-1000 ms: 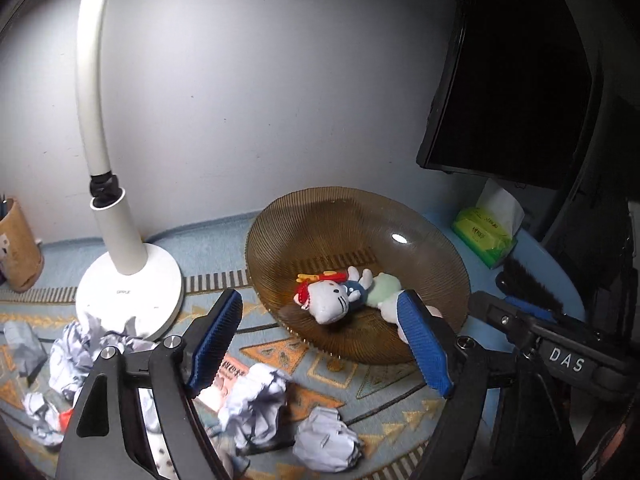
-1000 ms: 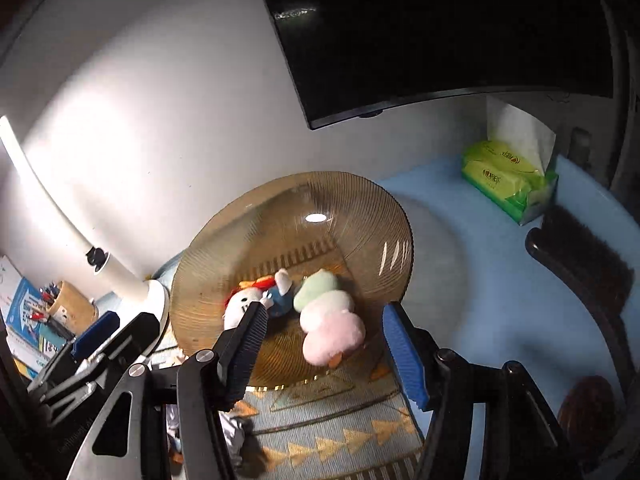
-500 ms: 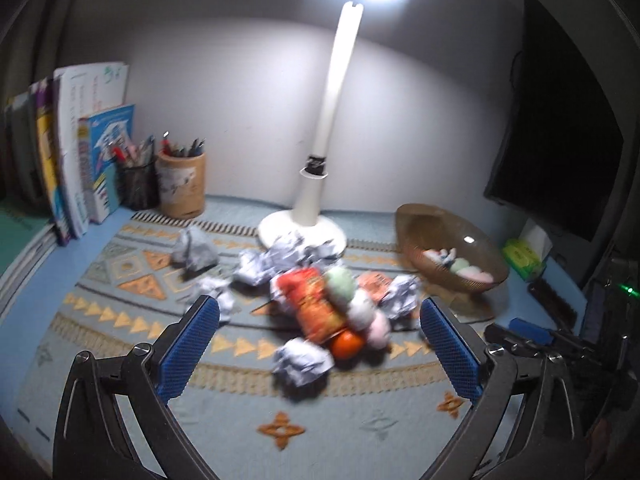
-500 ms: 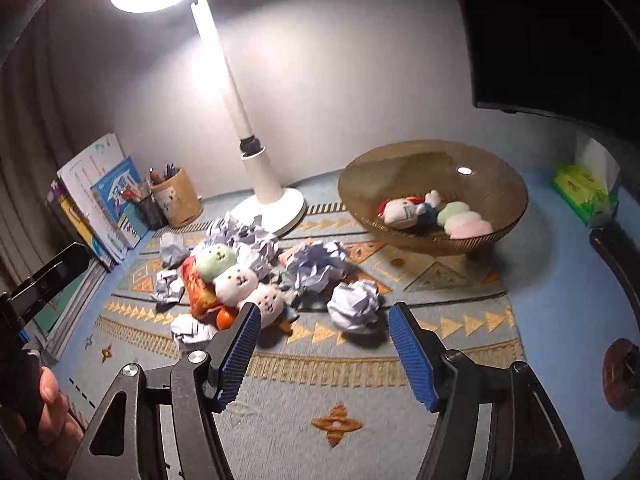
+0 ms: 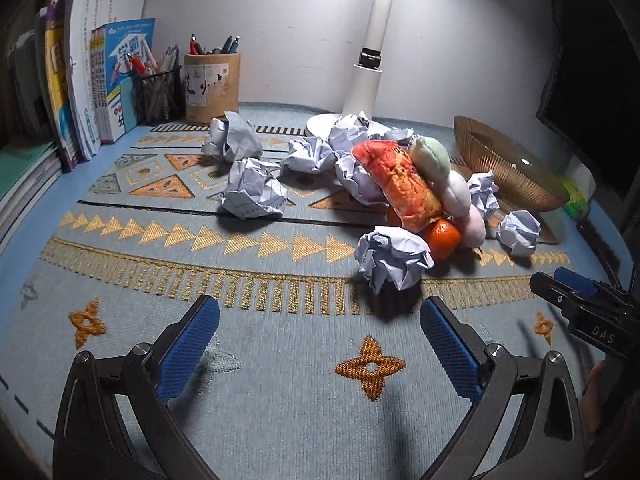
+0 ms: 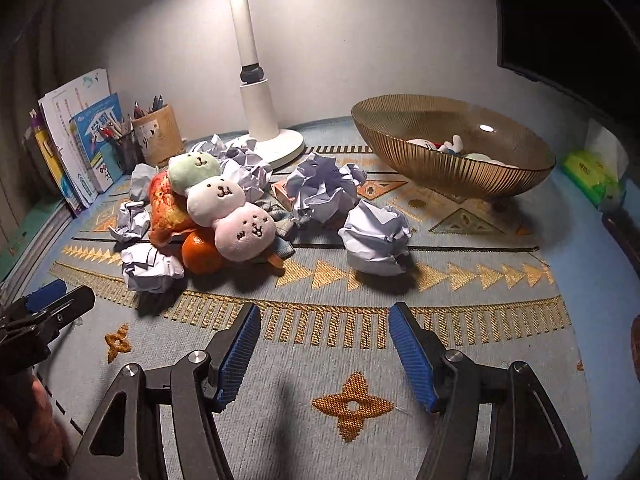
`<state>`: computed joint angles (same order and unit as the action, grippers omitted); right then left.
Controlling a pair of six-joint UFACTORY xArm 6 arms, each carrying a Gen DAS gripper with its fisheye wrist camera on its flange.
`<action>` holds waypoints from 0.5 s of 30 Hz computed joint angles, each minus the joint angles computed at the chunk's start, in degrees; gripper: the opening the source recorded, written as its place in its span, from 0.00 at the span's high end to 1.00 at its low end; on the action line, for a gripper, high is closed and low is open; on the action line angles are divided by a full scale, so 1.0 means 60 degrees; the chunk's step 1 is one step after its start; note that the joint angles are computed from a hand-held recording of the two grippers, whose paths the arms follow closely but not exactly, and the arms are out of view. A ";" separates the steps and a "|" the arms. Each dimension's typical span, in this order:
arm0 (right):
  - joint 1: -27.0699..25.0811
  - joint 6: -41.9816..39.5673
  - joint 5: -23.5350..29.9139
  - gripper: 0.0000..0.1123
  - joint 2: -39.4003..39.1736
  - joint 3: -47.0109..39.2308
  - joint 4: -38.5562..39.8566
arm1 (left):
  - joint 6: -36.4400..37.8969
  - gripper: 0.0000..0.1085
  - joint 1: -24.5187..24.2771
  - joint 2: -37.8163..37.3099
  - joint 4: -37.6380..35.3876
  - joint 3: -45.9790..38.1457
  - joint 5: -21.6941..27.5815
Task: Organize objects
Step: 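Grasp a crumpled paper ball with the left tool while the right tool grasps another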
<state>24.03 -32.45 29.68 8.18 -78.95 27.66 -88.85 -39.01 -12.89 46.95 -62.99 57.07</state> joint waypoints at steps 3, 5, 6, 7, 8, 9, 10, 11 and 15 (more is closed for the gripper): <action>-0.0078 0.0115 0.0073 0.42 0.0058 -0.0089 0.0095 | -0.0050 0.07 0.0043 -0.0083 -0.0046 0.0096 -0.0177; -0.0192 0.0110 0.0289 0.42 0.0133 -0.0243 0.0369 | -0.0083 0.07 0.0096 -0.0120 -0.0132 0.0135 -0.0273; -0.0264 0.0160 0.0434 0.42 0.0191 -0.0351 0.0488 | -0.0030 0.07 0.0138 -0.0111 -0.0212 0.0133 -0.0339; -0.0349 0.0270 0.0584 0.42 0.0270 -0.0481 0.0592 | 0.0074 0.07 0.0189 -0.0067 -0.0327 0.0099 -0.0403; -0.0438 0.0456 0.0679 0.42 0.0347 -0.0593 0.0656 | 0.0242 0.07 0.0255 0.0008 -0.0488 0.0030 -0.0505; -0.0529 0.0678 0.0763 0.42 0.0425 -0.0701 0.0698 | 0.0397 0.07 0.0368 0.0063 -0.0638 0.0006 -0.0755; -0.0625 0.0862 0.0900 0.42 0.0521 -0.0842 0.0773 | 0.0501 0.07 0.0500 0.0121 -0.0762 -0.0005 -0.1088; -0.0719 0.1017 0.1096 0.42 0.0635 -0.1013 0.0842 | 0.0583 0.07 0.0622 0.0204 -0.0857 -0.0047 -0.1403; -0.0905 0.1923 0.2125 0.42 0.1360 -0.2157 0.0220 | 0.1493 0.07 0.0858 0.1068 -0.1127 -0.0949 -0.1600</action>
<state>18.60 -20.91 42.43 16.34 -91.89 28.98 -79.90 -33.86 -6.48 40.19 -68.68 47.47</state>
